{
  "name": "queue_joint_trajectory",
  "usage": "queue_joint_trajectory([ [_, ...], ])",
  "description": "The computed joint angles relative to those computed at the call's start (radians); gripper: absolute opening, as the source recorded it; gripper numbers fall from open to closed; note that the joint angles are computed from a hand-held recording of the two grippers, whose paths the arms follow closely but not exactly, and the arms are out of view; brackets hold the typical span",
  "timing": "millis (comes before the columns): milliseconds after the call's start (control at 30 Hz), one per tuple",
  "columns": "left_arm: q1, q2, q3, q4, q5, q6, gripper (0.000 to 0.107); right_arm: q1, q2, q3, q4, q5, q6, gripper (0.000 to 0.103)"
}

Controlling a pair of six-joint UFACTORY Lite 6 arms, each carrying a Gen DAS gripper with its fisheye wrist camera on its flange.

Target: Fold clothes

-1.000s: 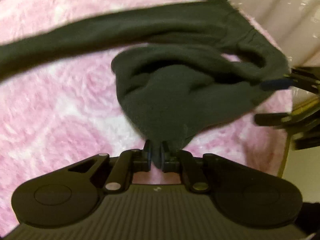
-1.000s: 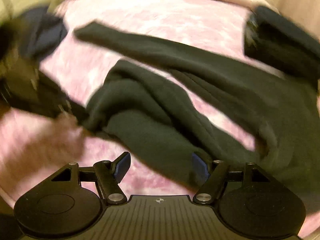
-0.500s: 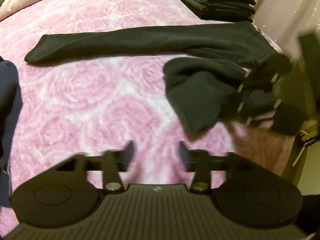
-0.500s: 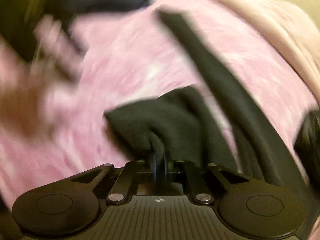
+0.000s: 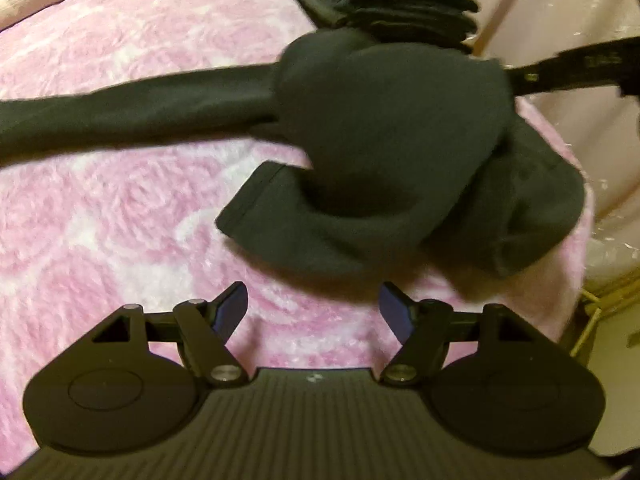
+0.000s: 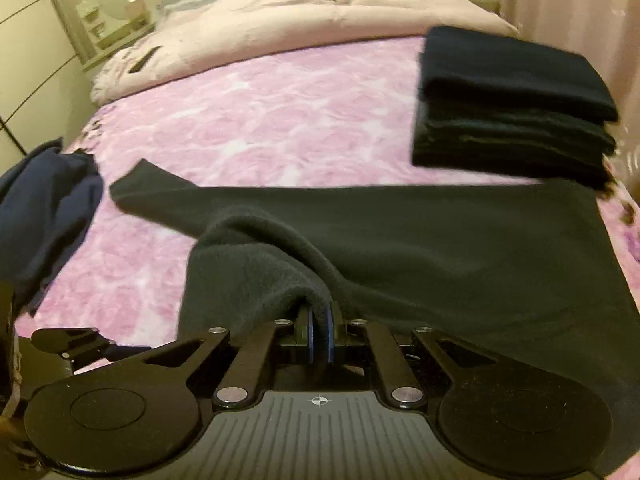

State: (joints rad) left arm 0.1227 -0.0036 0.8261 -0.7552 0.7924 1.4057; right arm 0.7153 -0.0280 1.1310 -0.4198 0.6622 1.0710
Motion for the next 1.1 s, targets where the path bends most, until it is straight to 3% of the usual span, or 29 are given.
queue_joint_trajectory([
  [100, -0.078, -0.094, -0.138, -0.11, -0.142, 0.23, 0.067, -0.004, -0.09, -0.101, 0.017, 0.001, 0.008, 0.004],
  [233, -0.159, -0.069, -0.176, -0.242, -0.288, 0.401, 0.067, 0.019, -0.192, -0.199, 0.013, 0.023, 0.032, 0.004],
  [333, -0.211, -0.088, -0.217, -0.386, -0.385, 0.706, 0.061, 0.014, -0.251, -0.257, 0.025, 0.03, 0.023, 0.004],
  [400, -0.22, -0.047, -0.188, -0.334, -0.37, 0.772, 0.029, 0.018, -0.283, -0.289, 0.027, 0.033, 0.032, 0.004],
  [433, -0.227, -0.026, -0.167, -0.264, -0.371, 0.742, 0.003, 0.017, -0.294, -0.299, 0.03, 0.033, 0.036, 0.004],
  [500, -0.203, -0.025, -0.136, -0.169, -0.344, 0.689, 0.003, 0.022, -0.304, -0.302, 0.039, 0.032, 0.035, 0.005],
  [633, -0.009, -0.136, -0.057, 0.038, -0.19, 0.555, 0.003, 0.071, -0.279, -0.253, 0.088, 0.0, -0.042, 0.005],
  [733, 0.267, -0.219, 0.054, 0.15, -0.031, 0.559, 0.003, 0.122, -0.196, -0.175, 0.246, -0.087, -0.267, 0.005],
  [833, 0.561, -0.196, 0.213, 0.205, 0.087, 0.671, 0.003, 0.225, 0.013, -0.017, 0.459, -0.175, -0.581, 0.005],
  [967, 0.858, -0.088, 0.33, 0.247, 0.099, 0.887, 0.003, 0.37, 0.354, 0.283, 0.697, -0.191, -0.93, 0.005],
  [1100, 0.959, -0.003, 0.261, 0.441, -0.043, 0.917, 0.009, 0.457, 0.503, 0.405, 0.635, -0.133, -0.831, 0.005],
])
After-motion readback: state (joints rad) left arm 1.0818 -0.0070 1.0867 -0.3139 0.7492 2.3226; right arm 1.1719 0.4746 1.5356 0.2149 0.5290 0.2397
